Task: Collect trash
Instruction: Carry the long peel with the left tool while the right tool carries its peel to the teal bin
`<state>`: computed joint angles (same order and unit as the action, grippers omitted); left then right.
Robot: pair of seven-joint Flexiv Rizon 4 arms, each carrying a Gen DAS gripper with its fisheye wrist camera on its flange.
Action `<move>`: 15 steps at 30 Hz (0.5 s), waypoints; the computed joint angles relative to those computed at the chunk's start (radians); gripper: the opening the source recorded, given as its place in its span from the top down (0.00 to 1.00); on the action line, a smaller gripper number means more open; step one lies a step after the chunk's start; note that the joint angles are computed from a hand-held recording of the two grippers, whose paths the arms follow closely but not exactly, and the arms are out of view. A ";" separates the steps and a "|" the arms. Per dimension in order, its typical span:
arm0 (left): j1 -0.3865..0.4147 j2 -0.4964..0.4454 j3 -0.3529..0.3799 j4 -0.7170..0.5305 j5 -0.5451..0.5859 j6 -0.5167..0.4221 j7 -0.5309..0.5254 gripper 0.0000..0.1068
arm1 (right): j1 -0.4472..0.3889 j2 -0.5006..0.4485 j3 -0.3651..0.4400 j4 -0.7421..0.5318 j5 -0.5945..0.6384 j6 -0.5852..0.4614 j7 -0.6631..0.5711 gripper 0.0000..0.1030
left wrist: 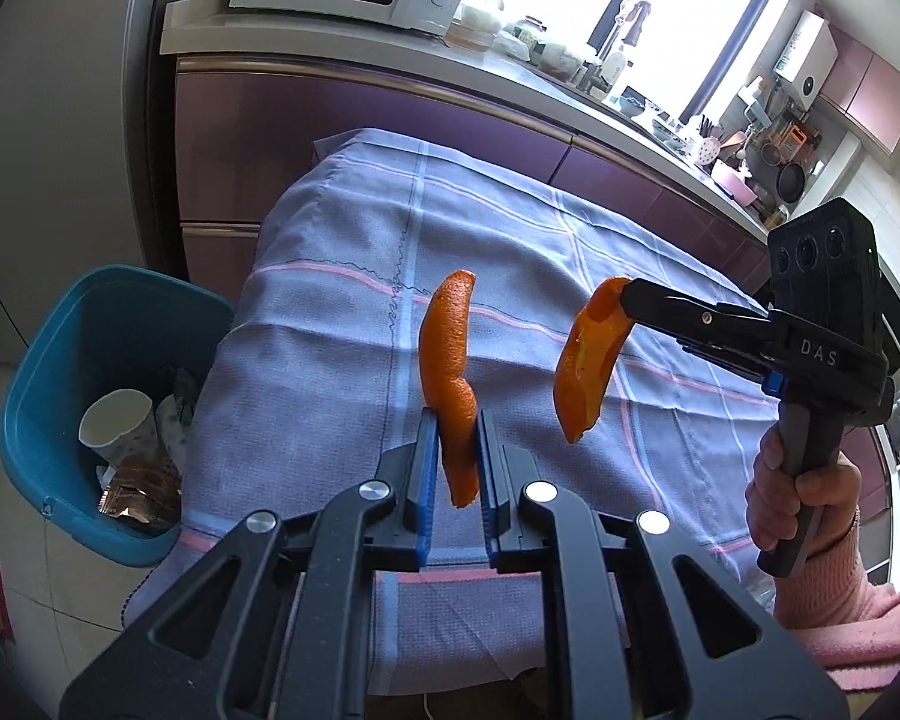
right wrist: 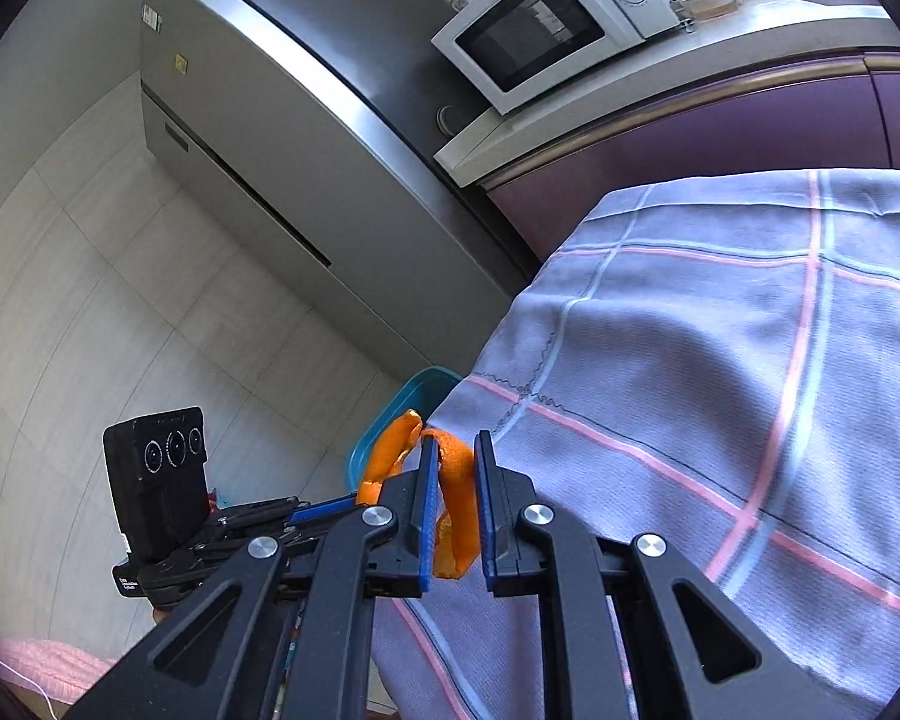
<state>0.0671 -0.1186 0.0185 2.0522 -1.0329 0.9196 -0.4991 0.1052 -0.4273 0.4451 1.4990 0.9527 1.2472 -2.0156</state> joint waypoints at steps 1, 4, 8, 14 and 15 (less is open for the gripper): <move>0.002 0.002 0.003 0.002 0.000 0.002 0.001 0.88 | 0.005 -0.004 -0.001 -0.006 -0.004 -0.003 0.003 0.90; 0.007 0.005 0.008 0.005 0.000 0.009 -0.001 0.88 | 0.018 -0.026 -0.004 -0.035 -0.024 -0.014 0.009 0.90; 0.016 0.003 0.012 0.003 0.000 0.019 -0.003 0.88 | 0.032 -0.051 -0.002 -0.067 -0.054 -0.023 0.023 0.90; 0.029 0.004 0.019 0.002 0.008 0.029 -0.009 0.88 | 0.033 -0.087 0.017 -0.112 -0.078 -0.044 0.021 0.90; 0.031 0.004 0.020 0.002 0.009 0.032 -0.010 0.88 | 0.034 -0.092 0.018 -0.119 -0.084 -0.052 0.024 0.90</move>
<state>0.0979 -0.1142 0.0383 2.0545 -1.0239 0.9516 -0.5087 0.1393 -0.5188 0.4633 1.3804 0.8688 1.1955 -1.9920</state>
